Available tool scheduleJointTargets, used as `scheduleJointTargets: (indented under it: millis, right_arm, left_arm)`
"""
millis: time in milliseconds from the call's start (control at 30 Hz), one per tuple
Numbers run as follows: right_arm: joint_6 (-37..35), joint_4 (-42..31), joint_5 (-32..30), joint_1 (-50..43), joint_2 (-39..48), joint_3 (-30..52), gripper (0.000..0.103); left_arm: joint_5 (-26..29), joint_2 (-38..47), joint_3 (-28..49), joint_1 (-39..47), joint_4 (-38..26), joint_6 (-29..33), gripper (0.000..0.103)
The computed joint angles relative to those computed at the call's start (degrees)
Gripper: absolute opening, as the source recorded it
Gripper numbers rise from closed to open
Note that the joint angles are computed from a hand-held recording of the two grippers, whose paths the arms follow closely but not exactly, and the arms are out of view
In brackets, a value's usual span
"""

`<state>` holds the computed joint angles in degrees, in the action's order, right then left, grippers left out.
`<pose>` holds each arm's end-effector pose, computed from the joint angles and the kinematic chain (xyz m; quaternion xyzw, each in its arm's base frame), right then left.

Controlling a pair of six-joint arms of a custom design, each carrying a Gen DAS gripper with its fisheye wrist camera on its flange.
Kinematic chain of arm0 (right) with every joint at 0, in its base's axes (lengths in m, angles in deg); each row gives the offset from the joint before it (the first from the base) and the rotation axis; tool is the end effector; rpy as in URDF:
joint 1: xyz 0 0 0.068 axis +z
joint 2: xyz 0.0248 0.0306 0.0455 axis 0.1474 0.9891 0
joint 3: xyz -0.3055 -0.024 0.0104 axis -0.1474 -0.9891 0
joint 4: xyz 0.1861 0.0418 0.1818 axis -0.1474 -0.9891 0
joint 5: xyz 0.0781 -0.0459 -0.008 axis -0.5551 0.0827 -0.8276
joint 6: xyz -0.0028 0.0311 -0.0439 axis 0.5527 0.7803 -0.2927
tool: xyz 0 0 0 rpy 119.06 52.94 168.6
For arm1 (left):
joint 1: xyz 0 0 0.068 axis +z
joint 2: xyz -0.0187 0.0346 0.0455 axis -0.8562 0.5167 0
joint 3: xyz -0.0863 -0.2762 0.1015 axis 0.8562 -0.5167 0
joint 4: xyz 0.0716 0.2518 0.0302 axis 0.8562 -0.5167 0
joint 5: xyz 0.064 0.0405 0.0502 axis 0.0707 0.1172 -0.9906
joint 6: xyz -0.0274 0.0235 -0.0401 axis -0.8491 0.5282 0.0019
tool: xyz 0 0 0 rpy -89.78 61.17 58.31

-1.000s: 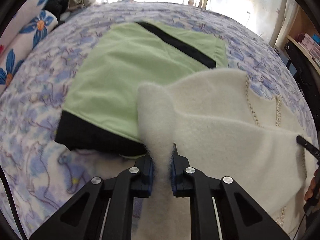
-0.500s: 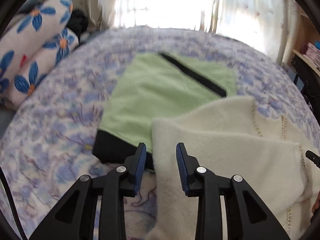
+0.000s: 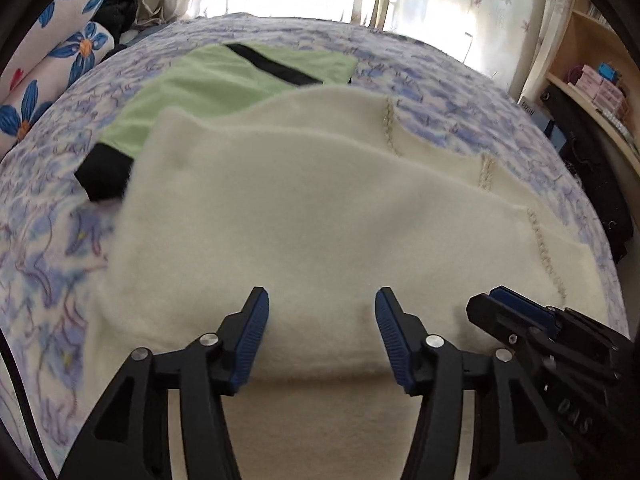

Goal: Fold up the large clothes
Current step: 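Release the folded side and smooth it flat with both grippers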

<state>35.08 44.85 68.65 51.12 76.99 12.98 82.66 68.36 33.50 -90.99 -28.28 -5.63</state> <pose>0.2024 0.1780 0.2392 -0.0069 0.9459 0.1405 0.2925 0.2541 -0.1545 0.2027 0.0287 0.9526 -0.0984 0.2865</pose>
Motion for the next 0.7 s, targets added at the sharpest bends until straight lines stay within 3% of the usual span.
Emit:
scheduleJointTargets:
  millis: [200,367,400,433,500,533,633,700]
  right_arm:
    - [-2.6,1.3,2.0,-1.1,-0.6,-2.5,0.023]
    - [-2.4,-6.8,12.5,-8.2,-5.1,-5.5,0.022]
    - [-3.2,-6.3,10.9,-11.5,-7.1,-7.5,0.019]
    - [-4.9,-4.3,6.6,-15.4,-10.0,-9.9,0.008]
    - [-6.0,-4.2,2.7,-19.8,-13.4,-11.7,0.006]
    - [-6.3,-4.9,2.8,-19.7,-13.9,-11.6,0.006]
    - [-3.5,-9.3,11.3,-15.4,-11.6,-9.3,0.028]
    - [-2.6,-8.8,10.4,-15.2,-11.4,-9.7,0.028]
  left_arm:
    - [-2.7,2.4,-0.6,2.0,1.1,3.3,0.054]
    - [-2.9,2.3,-1.7,6.5,2.2,7.3,0.054]
    - [-2.2,1.9,-2.1,7.4,2.5,7.9,0.054]
    - [-1.2,1.7,-2.4,8.3,2.8,8.4,0.054]
    - [-0.3,1.6,-2.5,9.5,3.0,9.4,0.054]
    - [-0.1,1.8,-2.3,10.1,2.9,9.8,0.054]
    - [-0.4,2.1,-1.7,10.1,2.2,9.3,0.054]
    - [-1.1,2.0,-1.3,9.5,1.1,9.0,0.054]
